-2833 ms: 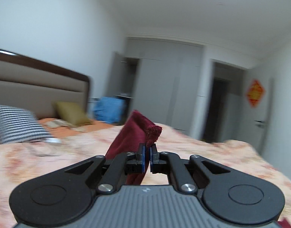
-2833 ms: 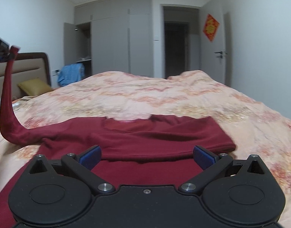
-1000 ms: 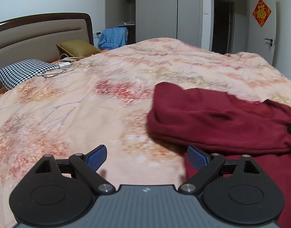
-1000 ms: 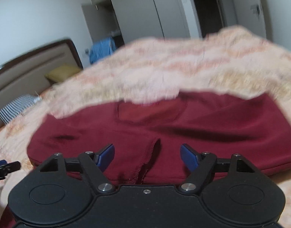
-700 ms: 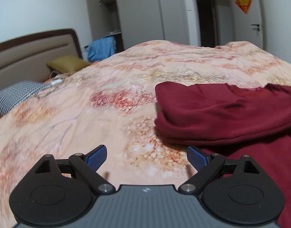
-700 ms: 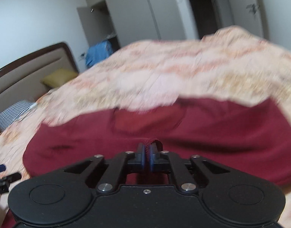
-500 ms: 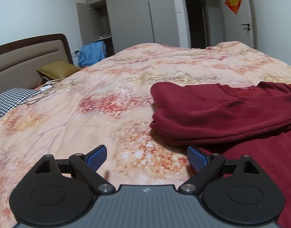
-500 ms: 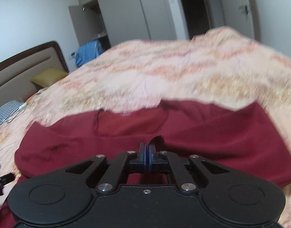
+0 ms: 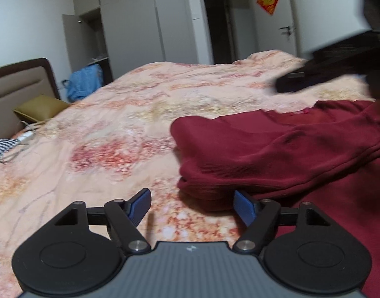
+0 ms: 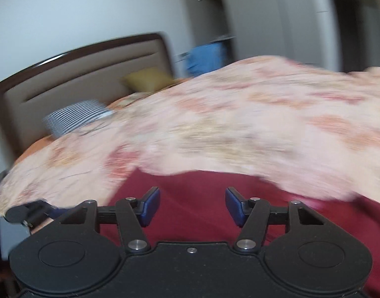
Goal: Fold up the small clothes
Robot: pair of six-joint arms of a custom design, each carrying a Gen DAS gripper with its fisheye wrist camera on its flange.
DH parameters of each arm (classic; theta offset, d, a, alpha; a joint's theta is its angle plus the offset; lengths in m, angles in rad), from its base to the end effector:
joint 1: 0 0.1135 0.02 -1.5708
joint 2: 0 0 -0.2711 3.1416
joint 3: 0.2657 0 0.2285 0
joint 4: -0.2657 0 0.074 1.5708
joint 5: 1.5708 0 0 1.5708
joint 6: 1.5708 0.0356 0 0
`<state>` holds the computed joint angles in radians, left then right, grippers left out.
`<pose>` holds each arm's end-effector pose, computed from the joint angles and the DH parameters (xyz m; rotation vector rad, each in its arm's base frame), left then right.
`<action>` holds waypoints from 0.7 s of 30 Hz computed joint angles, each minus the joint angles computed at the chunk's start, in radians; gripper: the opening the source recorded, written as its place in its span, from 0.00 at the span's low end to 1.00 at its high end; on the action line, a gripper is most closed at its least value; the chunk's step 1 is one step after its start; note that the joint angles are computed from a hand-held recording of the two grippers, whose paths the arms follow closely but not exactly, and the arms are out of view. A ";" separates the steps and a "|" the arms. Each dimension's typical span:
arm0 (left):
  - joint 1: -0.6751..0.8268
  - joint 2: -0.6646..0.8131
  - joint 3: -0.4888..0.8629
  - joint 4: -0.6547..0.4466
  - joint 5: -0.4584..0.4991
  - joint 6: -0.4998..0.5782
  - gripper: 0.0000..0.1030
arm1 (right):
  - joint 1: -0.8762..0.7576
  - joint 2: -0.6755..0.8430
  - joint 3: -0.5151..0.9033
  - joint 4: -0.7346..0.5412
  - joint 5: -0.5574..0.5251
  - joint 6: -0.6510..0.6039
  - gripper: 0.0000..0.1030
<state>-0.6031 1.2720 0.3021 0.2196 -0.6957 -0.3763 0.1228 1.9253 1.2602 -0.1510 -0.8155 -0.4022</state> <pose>0.1682 -0.0881 0.1556 -0.0916 2.1293 0.2429 0.3859 0.0737 0.2072 -0.9231 2.0019 0.8095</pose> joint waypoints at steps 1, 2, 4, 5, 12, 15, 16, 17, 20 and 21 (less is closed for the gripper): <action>0.009 -0.014 -0.011 0.010 0.028 0.016 0.79 | 0.038 0.022 0.040 -0.019 0.007 -0.008 0.55; 0.011 -0.020 -0.015 0.006 0.040 0.028 0.81 | 0.072 0.044 0.079 -0.041 0.018 -0.011 0.54; -0.005 0.001 -0.010 -0.009 0.014 0.044 0.84 | 0.135 0.085 0.158 -0.103 0.042 -0.007 0.51; -0.011 0.026 0.000 -0.022 0.002 0.053 0.84 | 0.158 0.112 0.203 -0.144 0.051 -0.010 0.50; -0.047 0.156 0.025 0.075 -0.096 0.146 0.76 | 0.227 0.185 0.316 -0.250 0.106 0.006 0.02; -0.041 0.162 0.032 0.100 -0.096 0.197 0.45 | 0.201 0.171 0.311 -0.227 0.073 0.041 0.02; -0.049 0.170 0.041 0.097 -0.119 0.202 0.42 | 0.191 0.166 0.308 -0.216 0.064 0.051 0.02; -0.059 0.176 0.042 0.109 -0.145 0.211 0.40 | 0.182 0.162 0.306 -0.206 0.057 0.059 0.02; -0.059 0.166 0.033 0.130 -0.168 0.204 0.19 | 0.159 0.162 0.317 -0.194 0.030 0.084 0.02; -0.055 0.154 0.026 0.136 -0.170 0.190 0.16 | 0.154 0.162 0.318 -0.187 0.023 0.094 0.02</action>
